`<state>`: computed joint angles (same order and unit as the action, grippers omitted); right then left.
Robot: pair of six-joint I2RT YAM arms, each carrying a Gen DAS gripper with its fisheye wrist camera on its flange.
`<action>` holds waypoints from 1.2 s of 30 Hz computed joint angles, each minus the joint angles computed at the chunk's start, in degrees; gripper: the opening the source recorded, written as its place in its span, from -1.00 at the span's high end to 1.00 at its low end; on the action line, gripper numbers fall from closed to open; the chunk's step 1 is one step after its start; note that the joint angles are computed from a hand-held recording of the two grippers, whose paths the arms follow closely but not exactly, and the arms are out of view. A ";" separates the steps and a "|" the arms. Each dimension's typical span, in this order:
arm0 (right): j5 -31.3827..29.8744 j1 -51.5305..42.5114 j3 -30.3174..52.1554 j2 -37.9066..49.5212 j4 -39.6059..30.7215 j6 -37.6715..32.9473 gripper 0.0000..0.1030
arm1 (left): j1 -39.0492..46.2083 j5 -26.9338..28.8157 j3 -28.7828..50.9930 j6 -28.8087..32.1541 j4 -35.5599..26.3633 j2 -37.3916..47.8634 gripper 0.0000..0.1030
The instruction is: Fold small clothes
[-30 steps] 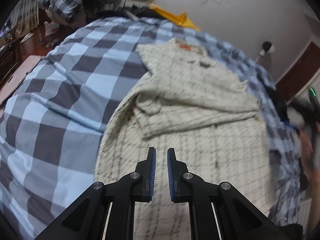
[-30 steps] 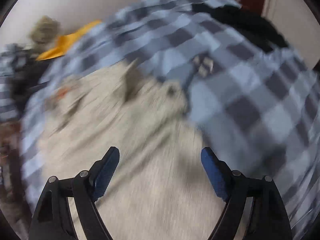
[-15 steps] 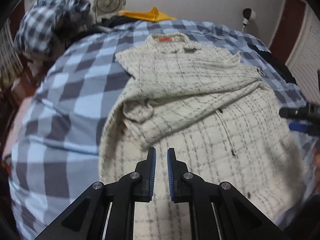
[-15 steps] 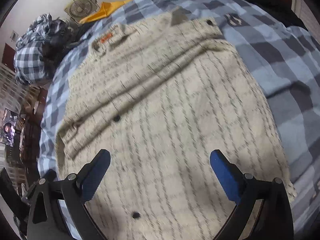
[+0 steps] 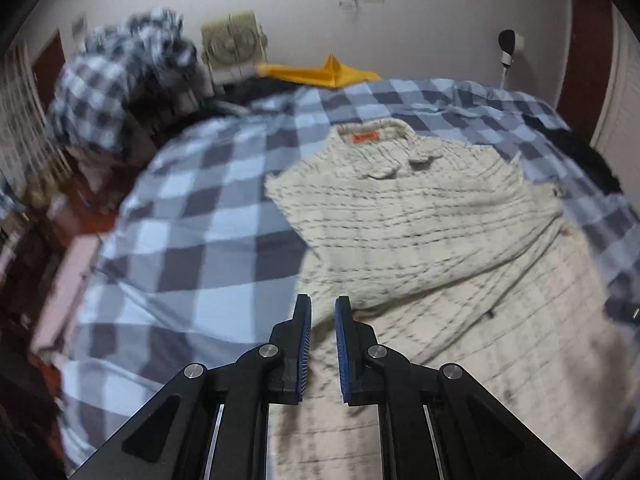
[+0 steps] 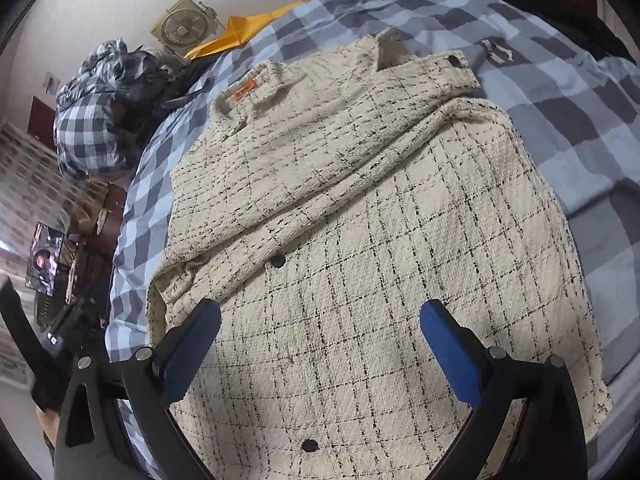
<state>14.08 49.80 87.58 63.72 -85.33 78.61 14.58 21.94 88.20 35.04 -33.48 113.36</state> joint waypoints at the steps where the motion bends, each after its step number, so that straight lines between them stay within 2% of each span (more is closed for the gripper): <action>1: -0.17 -0.16 -0.18 -0.06 0.13 -0.04 -0.91 | -0.31 0.27 1.91 0.83 -2.04 1.19 0.80; 4: -0.74 -0.13 -0.28 0.13 0.43 -0.36 -0.91 | -1.24 1.44 4.41 2.48 -4.75 2.76 0.79; 5: -0.79 -0.04 -0.25 0.32 0.44 -0.47 -0.91 | -1.27 1.93 4.14 2.00 -3.36 2.54 0.72; 6: -0.71 0.24 -0.06 0.63 0.29 -0.44 -0.91 | -1.21 2.60 4.76 2.14 -3.17 2.86 0.23; 7: -0.75 0.46 0.01 0.88 0.28 -0.50 -0.91 | -0.98 3.56 5.77 2.47 -4.32 3.34 -0.42; 8: -0.93 0.53 -0.01 1.02 0.32 -0.54 -0.91 | -0.20 7.44 7.45 4.04 -5.79 4.17 -0.97; 10: -1.25 0.71 -0.14 1.22 0.50 -0.57 -0.91 | -0.19 7.93 8.24 3.53 -5.04 4.35 -1.00; 14: -1.20 1.34 -0.05 1.77 0.29 -0.20 -0.91 | -0.33 5.74 13.29 2.70 -9.22 7.74 -1.00; 17: -1.61 1.42 -0.34 1.64 0.55 -0.10 -0.91 | -0.69 3.57 17.51 5.22 -15.20 12.33 -1.00; 20: -1.65 1.60 -0.38 1.57 0.64 0.23 -0.91 | -2.09 -1.76 16.54 6.91 -14.00 14.80 -1.00; 22: -1.80 1.67 -0.46 1.67 0.67 0.17 -0.91 | -2.74 -2.14 17.06 10.15 -14.54 16.84 -1.00; 23: -1.92 1.71 -0.64 1.68 0.84 0.30 -0.91 | -3.45 -4.43 16.74 10.52 -13.49 17.47 -1.00; 25: -2.36 1.50 -1.04 1.56 1.14 0.30 -0.91 | -5.25 -10.35 10.86 9.18 -3.44 15.95 -1.00; 26: -2.48 1.39 -1.12 1.53 1.21 0.38 -0.91 | -5.64 -11.33 9.88 8.65 -0.97 15.93 -1.00; 27: -2.46 1.35 -1.22 1.46 1.27 0.53 -0.91 | -6.21 -11.67 11.16 7.76 -0.41 17.45 -1.00; 30: -2.54 1.12 -1.46 1.21 1.42 0.53 -0.91 | -7.65 -12.73 18.12 6.25 -4.20 23.13 -1.00; 32: -2.54 1.17 -1.58 1.27 1.43 0.34 -0.91 | -8.70 -17.94 18.82 6.83 -0.52 25.18 -1.00; 33: -2.72 1.10 -1.67 1.33 1.46 0.15 -0.91 | -8.89 -20.00 17.31 6.52 3.36 25.08 -1.00; 34: -2.96 1.00 -1.86 1.34 1.57 -0.05 -0.91 | -8.41 -20.27 17.00 5.34 5.44 25.23 -1.00; 36: -3.19 0.99 -2.25 1.30 1.74 -0.09 -0.91 | -6.21 -19.36 17.43 -0.90 8.48 25.67 -1.00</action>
